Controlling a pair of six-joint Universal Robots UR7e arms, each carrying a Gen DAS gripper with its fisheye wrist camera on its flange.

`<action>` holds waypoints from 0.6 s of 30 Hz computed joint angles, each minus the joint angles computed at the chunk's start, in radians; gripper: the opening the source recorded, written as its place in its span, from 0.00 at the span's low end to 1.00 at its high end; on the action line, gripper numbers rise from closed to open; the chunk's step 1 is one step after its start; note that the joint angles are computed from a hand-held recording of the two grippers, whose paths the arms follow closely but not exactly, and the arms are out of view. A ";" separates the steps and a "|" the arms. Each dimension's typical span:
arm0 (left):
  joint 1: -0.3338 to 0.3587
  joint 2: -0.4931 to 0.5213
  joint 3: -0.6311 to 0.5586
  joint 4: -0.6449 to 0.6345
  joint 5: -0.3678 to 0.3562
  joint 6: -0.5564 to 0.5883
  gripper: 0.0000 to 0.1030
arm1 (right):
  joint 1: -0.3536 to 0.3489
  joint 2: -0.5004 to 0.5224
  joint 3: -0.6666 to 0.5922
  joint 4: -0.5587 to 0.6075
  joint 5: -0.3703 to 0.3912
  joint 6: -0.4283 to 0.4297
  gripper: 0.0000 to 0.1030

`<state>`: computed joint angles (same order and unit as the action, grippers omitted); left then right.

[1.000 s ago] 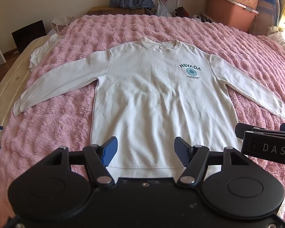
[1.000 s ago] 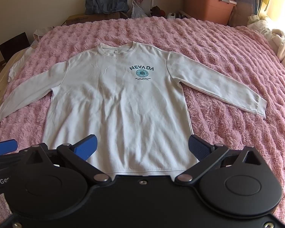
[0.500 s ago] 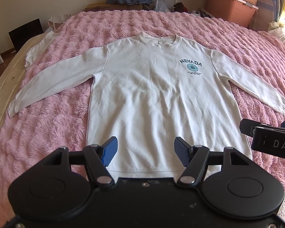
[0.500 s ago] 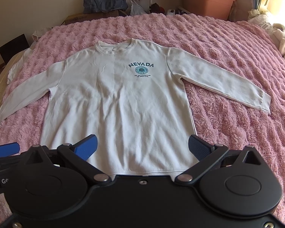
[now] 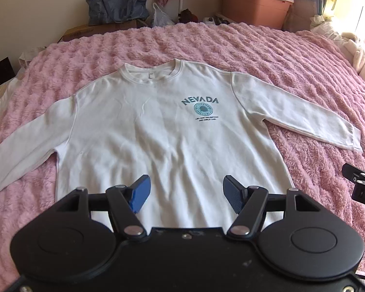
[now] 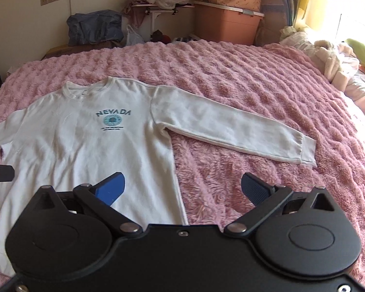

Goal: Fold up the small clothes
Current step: 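Move the right gripper to the cuff of the sleeve nearest it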

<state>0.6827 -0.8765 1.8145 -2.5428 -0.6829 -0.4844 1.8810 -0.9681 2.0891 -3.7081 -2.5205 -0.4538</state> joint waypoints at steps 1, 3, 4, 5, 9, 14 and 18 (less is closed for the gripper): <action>0.015 0.035 -0.030 -0.043 -0.017 0.047 0.67 | -0.019 0.012 -0.012 -0.064 -0.019 -0.054 1.00; 0.043 0.102 -0.103 -0.062 -0.041 0.101 0.67 | -0.068 0.038 -0.034 -0.243 -0.016 -0.206 1.00; 0.059 0.147 -0.156 -0.058 -0.052 0.126 0.67 | -0.098 0.041 -0.044 -0.305 -0.010 -0.261 1.00; 0.071 0.190 -0.202 -0.073 -0.058 0.156 0.67 | -0.124 0.036 -0.050 -0.326 -0.004 -0.279 1.00; 0.117 0.340 -0.375 -0.093 -0.095 0.241 0.67 | -0.247 -0.006 -0.061 -0.364 0.052 -0.268 1.00; 0.166 0.517 -0.610 -0.074 -0.131 0.308 0.67 | -0.405 -0.024 -0.120 -0.379 0.118 -0.177 0.95; 0.192 0.628 -0.778 0.005 -0.132 0.310 0.67 | -0.523 -0.071 -0.128 -0.248 0.196 0.081 0.65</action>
<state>0.8744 -0.2481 1.0365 -2.5382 -0.8150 -0.1740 1.3579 -1.0387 1.9609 -3.9558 -2.3242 -0.3727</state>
